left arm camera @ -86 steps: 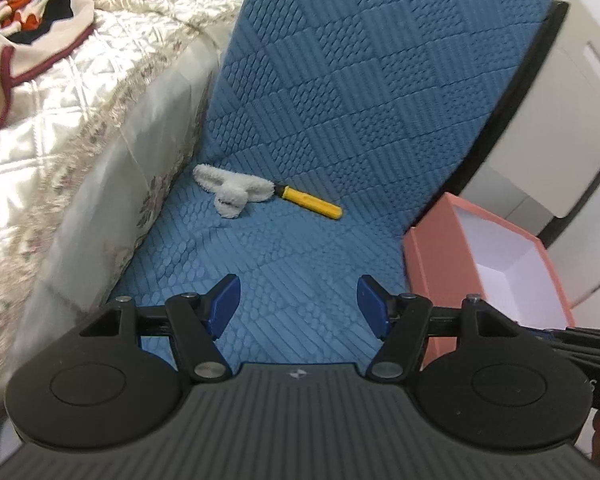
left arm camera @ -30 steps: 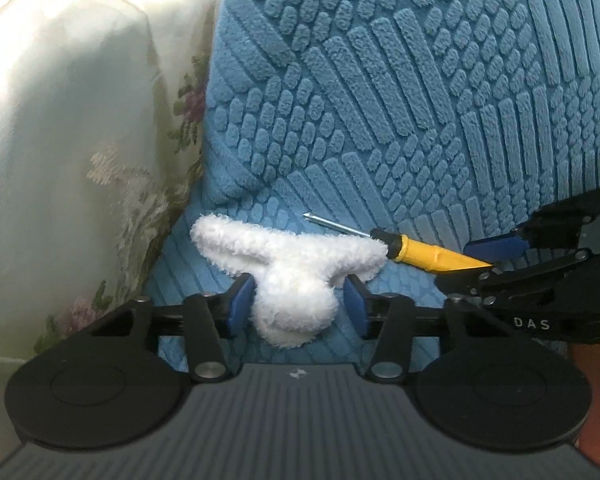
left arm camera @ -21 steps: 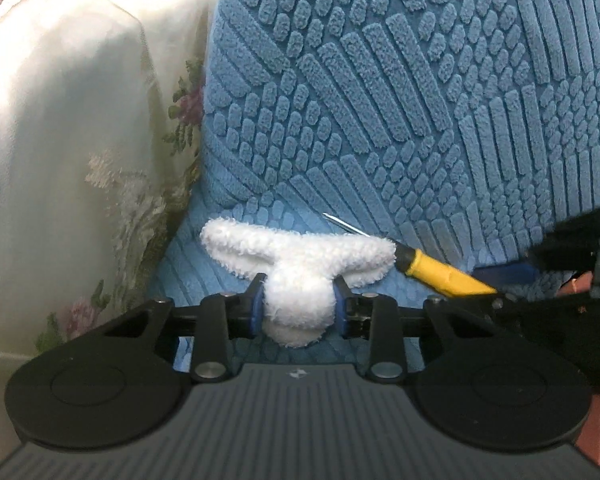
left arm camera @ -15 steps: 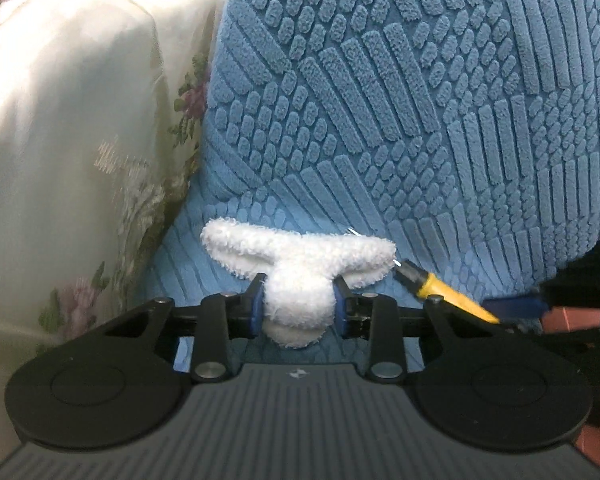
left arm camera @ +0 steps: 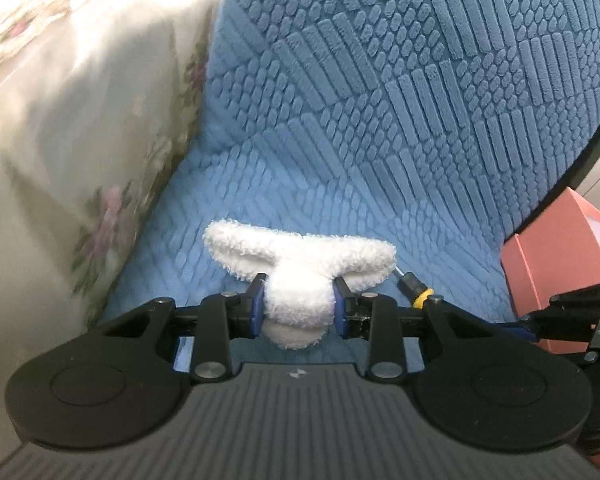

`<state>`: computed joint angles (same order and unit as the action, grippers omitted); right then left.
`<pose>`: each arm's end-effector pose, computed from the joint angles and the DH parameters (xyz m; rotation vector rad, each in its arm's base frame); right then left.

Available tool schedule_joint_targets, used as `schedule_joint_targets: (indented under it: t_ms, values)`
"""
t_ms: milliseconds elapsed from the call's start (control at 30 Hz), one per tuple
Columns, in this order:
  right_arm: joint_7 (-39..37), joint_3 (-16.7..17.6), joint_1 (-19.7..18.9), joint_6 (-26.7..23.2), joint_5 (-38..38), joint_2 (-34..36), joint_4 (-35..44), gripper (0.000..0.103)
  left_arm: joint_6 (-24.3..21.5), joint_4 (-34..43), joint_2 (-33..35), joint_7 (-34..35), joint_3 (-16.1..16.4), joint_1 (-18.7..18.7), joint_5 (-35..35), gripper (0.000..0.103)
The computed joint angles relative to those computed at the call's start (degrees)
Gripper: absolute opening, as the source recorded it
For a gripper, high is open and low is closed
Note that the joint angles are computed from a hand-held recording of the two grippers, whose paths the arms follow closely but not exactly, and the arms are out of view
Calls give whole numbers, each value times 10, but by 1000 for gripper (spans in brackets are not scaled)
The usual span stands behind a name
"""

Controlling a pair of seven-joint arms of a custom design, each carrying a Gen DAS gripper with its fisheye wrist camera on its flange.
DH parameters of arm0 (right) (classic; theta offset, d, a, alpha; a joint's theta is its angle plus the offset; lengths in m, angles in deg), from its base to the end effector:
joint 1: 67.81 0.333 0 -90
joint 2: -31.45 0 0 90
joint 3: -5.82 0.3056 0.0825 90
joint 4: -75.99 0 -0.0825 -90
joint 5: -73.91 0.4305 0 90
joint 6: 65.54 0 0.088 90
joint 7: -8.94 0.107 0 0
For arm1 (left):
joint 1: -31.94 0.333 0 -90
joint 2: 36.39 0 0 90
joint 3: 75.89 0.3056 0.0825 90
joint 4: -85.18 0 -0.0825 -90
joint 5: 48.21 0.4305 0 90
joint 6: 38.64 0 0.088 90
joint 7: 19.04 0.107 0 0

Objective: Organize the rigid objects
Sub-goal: 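Carry the cloth in the left tool and screwdriver in the right tool over the pink box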

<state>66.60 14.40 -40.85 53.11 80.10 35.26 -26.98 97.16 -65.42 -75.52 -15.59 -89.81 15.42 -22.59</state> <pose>0.5241 0.3789 0.5013 -2.8471 0.6208 -0.0921 0.3730 -0.2121 0.4740 -2.4097 1.0653 -0.6600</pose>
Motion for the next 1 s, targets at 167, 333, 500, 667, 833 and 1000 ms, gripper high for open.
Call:
schedule_joint_targets:
  t_ms: [167, 333, 500, 667, 833, 1000]
  values:
    - [39, -4, -10, -11, 14, -49, -38, 20, -22, -14, -28, 0, -3, -26, -24, 38]
    - [66, 1, -23, -1, 19, -100, -97, 20, -48, -8, -28, -5, -11, -57, -52, 38]
    - [80, 3, -37, -8, 30, -156, -150, 20, -63, -2, -23, -21, -19, -82, -78, 38]
    - [73, 5, -50, -24, 51, -216, -200, 20, -71, 4, -21, -47, -30, -98, -85, 38]
    - [63, 7, -58, -36, 73, -266, -247, 20, -79, 10, -20, -68, -37, -111, -85, 38]
    - [62, 6, -66, -25, 97, -278, -270, 21, -90, 22, -11, -61, -36, -120, -82, 38]
